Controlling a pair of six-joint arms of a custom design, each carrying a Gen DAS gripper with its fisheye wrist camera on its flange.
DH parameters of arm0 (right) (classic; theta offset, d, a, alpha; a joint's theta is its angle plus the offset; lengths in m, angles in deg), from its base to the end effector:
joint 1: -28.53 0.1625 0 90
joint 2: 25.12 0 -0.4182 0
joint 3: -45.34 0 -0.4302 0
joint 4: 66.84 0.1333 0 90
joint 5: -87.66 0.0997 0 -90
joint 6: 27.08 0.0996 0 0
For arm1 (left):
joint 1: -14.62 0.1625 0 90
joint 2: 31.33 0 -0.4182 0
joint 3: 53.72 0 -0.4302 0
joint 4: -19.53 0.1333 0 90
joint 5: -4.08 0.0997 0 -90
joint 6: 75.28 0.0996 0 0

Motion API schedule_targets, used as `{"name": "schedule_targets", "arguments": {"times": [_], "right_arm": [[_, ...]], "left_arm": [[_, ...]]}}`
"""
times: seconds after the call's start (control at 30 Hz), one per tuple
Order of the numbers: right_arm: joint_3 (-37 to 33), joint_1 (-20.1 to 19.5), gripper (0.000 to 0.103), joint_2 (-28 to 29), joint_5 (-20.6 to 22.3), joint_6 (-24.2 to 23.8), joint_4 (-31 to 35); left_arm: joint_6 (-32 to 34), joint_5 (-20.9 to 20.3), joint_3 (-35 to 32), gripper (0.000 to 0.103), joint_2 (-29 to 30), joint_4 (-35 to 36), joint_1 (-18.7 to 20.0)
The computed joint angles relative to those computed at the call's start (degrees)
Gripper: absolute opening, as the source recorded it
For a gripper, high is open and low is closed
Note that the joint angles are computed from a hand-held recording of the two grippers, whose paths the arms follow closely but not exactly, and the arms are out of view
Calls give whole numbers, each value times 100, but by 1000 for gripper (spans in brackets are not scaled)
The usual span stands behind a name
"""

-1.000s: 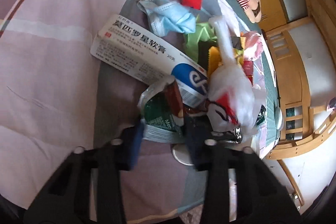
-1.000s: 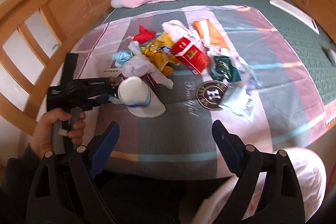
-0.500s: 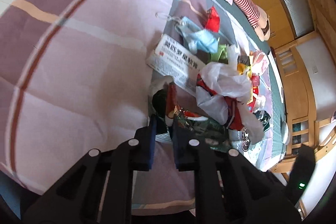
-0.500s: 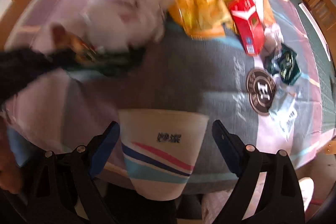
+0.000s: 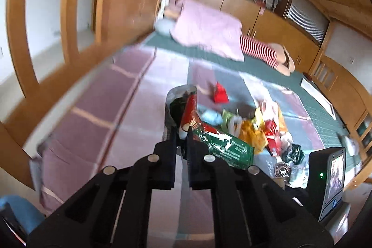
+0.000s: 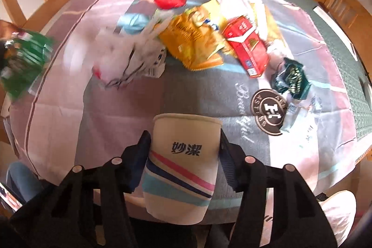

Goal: Collect trash
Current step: 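Carry the cup over the bin and open the right tool while the left tool holds the wrapper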

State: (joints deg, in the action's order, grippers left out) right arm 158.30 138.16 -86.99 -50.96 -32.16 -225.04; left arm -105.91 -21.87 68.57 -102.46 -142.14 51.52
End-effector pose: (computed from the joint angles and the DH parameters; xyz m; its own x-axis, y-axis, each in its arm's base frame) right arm 0.2507 -0.5285 0.1630 -0.6656 -0.0938 0.7404 -0.3815 0.8954 -0.2296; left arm -0.2770 -0.4867 0.2173 -0.8245 -0.1482 -0.5462 0.3823 0.5658 -0.7306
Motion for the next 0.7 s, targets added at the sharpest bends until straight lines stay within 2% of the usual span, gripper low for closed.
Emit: {"name": "schedule_targets", "arguments": {"times": [0.1, 0.3, 0.47, 0.63, 0.7], "right_arm": [[66, 50, 56, -2, 27, 4, 9], [-58, 54, 56, 252, 122, -96, 153], [-7, 47, 56, 226, 120, -14, -19], [246, 199, 56, 161, -28, -399, -1116], [433, 209, 56, 18, 217, -617, -1844]], "left_arm": [[418, 294, -1, 8, 103, -311, -121], [438, 535, 55, 8, 28, -216, -241], [831, 777, 50, 8, 165, -652, -282], [1057, 854, 74, 8, 197, -854, -345], [979, 726, 84, 8, 143, -789, -327]]}}
